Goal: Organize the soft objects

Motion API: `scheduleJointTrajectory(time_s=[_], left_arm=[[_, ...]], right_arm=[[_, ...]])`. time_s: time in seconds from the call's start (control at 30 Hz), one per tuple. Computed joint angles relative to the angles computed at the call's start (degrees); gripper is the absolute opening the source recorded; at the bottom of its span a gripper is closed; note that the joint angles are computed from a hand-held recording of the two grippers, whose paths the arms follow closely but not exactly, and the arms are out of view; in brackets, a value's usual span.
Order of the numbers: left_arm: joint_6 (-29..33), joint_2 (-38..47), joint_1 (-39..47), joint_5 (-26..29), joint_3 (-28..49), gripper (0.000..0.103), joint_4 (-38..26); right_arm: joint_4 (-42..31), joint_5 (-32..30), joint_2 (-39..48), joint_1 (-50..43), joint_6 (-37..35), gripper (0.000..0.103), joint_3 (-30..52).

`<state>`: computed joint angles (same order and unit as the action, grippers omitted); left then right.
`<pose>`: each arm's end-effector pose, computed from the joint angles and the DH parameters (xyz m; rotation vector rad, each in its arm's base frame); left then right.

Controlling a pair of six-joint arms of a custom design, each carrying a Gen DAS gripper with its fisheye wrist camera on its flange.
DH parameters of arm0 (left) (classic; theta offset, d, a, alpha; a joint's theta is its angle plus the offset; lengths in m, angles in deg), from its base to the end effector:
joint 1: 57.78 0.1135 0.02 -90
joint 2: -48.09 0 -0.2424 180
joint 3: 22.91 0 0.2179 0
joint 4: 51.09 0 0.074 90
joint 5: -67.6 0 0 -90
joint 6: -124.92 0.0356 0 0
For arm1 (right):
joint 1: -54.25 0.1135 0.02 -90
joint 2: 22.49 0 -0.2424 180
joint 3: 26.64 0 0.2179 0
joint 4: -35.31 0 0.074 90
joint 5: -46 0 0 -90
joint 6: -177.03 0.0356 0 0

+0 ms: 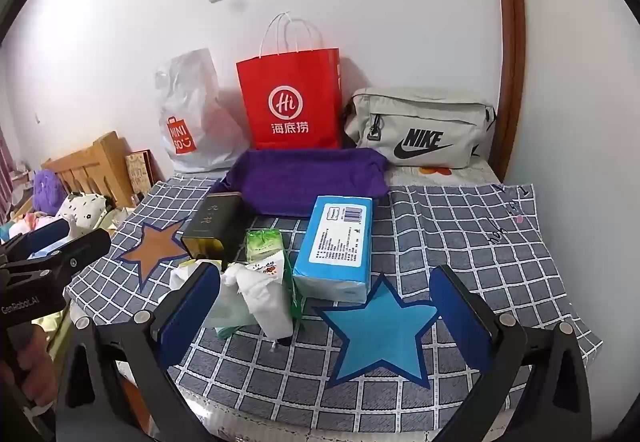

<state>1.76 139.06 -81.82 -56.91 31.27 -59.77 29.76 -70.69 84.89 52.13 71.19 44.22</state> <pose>0.2558 -0.0920 0.1517 -0.4509 2.1571 0.1677 0.3464 0.0032 0.1443 -0.4987 2.1813 0.3670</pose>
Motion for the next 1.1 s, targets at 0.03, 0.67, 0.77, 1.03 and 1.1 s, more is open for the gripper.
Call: scheduleJointTrajectory(time_s=[0.03, 0.67, 0.77, 1.03, 1.1], left_arm=[[-0.4, 0.0, 0.2, 0.1, 0.0, 0.103, -0.2], [-1.4, -2.0, -1.1, -1.6, 0.7, 0.103, -3.9], [-1.4, -1.9, -1.1, -1.6, 1.0, 0.103, -4.2], [-1.7, -2.0, -1.2, -1.9, 0.4, 0.103, -3.8], [-1.8, -2.3, -1.2, -1.9, 0.3, 0.103, -3.9]], right_arm=[[0.6, 0.2, -0.3, 0.2, 0.2, 0.103, -0.8], [0.0, 0.5, -2.6, 0.1, -1.4, 0.103, -2.5], [-0.2, 0.4, -2.8, 0.2, -1.3, 0.103, -2.5], [0.0, 0.5, -3.3, 0.3, -1.1, 0.103, -2.9], [0.3, 0.3, -3.3, 0.1, -1.2, 0.103, -3.2]])
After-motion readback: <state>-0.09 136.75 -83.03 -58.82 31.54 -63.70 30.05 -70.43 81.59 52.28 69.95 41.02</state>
